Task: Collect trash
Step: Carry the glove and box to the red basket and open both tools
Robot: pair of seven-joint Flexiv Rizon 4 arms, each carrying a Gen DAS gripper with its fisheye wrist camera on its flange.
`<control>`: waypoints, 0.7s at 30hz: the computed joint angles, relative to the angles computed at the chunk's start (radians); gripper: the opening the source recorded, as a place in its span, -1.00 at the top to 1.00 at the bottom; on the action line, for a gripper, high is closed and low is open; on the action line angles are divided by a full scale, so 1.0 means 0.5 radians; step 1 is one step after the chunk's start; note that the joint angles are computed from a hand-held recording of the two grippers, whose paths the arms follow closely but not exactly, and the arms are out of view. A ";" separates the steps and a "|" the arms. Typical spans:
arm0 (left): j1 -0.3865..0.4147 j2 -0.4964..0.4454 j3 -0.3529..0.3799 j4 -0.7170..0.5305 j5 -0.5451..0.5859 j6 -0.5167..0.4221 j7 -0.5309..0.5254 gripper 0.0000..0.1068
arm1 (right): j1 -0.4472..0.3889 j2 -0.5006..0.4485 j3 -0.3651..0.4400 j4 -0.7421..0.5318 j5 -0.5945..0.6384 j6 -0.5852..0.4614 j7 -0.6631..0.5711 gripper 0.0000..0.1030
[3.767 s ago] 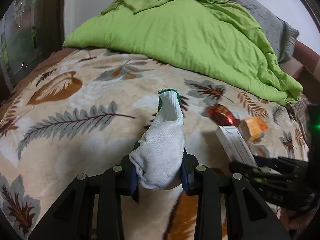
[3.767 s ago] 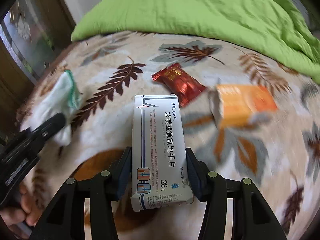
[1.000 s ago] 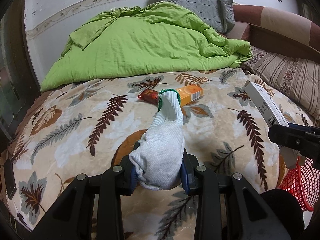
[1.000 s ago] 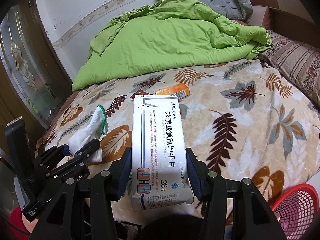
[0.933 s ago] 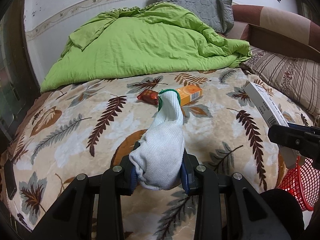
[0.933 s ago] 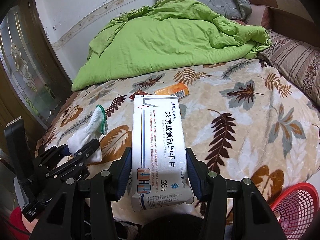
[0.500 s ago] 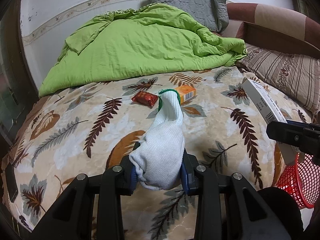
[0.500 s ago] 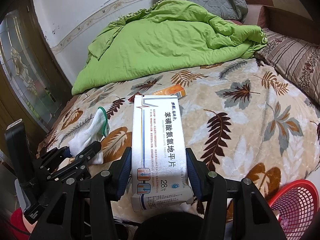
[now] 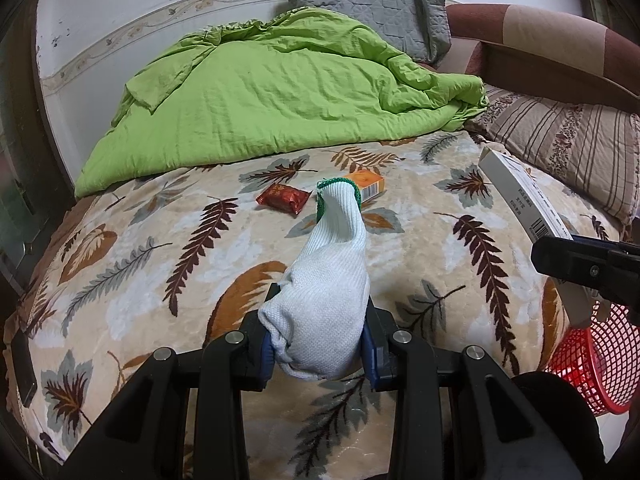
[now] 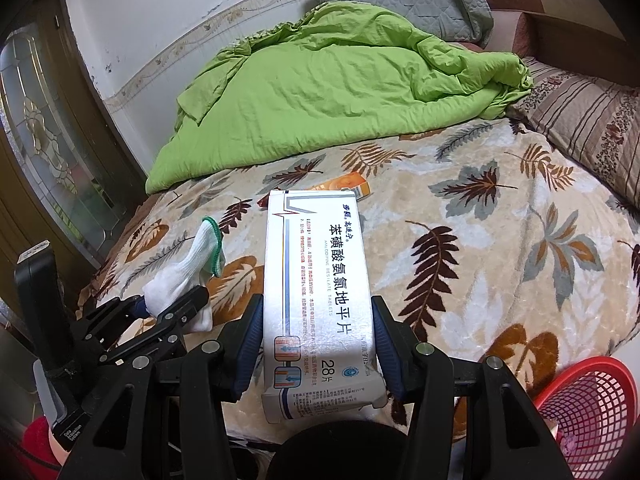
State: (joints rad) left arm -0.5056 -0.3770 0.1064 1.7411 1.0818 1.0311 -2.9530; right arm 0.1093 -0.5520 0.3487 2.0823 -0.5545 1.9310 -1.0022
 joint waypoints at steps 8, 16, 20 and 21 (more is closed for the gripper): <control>-0.016 -0.026 -0.017 -0.038 -0.025 0.017 0.049 0.39 | -0.044 0.022 0.005 0.036 0.000 0.023 0.019 -0.09; 0.006 -0.116 -0.040 -0.097 -0.226 0.336 0.313 0.39 | -0.119 0.135 -0.082 0.189 0.052 0.078 0.048 -0.08; 0.018 -0.209 -0.104 -0.170 -0.418 0.481 0.591 0.39 | -0.315 0.208 -0.078 0.332 0.040 0.100 0.153 -0.08; 0.038 -0.237 -0.144 -0.186 -0.490 0.524 0.686 0.39 | -0.354 0.234 -0.092 0.375 0.047 0.114 0.178 -0.08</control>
State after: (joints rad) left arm -0.4864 -0.4955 0.0346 1.6482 0.8370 1.2932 -2.6099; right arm -0.0678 -0.4350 0.3026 2.2698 -0.5310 1.9882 -0.9132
